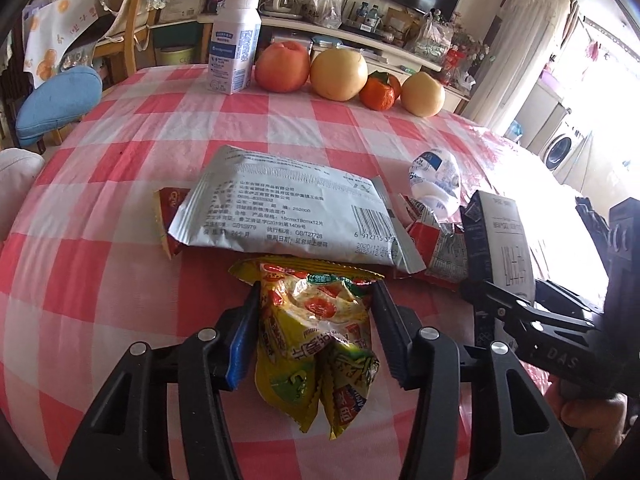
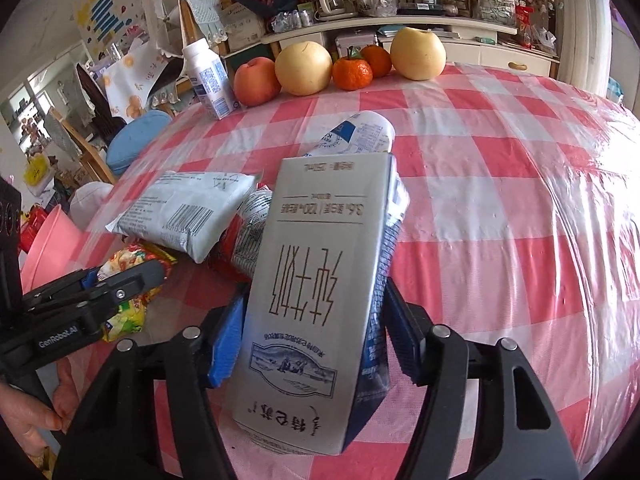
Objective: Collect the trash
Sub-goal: 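Grasp the yellow snack bag with the left tool while the right tool grasps the white milk carton, then lift and carry both items toward the pink bucket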
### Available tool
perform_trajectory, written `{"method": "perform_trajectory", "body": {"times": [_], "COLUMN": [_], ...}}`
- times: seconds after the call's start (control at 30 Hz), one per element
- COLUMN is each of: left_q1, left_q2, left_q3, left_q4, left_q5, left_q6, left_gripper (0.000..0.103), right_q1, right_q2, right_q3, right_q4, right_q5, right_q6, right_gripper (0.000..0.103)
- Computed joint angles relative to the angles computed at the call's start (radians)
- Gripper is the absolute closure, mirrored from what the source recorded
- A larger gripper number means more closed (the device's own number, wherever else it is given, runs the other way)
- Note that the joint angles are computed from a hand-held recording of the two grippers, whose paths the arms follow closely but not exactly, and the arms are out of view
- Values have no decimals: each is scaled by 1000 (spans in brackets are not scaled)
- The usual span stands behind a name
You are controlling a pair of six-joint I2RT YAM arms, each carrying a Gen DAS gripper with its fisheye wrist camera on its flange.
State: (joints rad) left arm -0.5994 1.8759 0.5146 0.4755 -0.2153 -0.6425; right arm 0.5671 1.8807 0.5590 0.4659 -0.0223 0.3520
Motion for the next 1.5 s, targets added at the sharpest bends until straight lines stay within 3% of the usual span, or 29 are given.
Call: {"method": "perform_trajectory", "body": {"times": [0.57, 1.1, 1.5], "left_q1": [75, 207, 306], "left_q2": [-192, -402, -552], "left_q3": [-166, -306, -377], "left_q4": [108, 143, 126], "left_q5": [78, 148, 210], "left_q6": [39, 64, 80], "left_gripper": [49, 49, 49], "right_q1": [-28, -20, 66], "right_q2": [-57, -146, -211], "right_q3": [-104, -103, -65], "right_q4": [157, 141, 81], "right_q5": [-65, -170, -173], "right_q6": [84, 191, 243], "right_gripper": [41, 41, 41]}}
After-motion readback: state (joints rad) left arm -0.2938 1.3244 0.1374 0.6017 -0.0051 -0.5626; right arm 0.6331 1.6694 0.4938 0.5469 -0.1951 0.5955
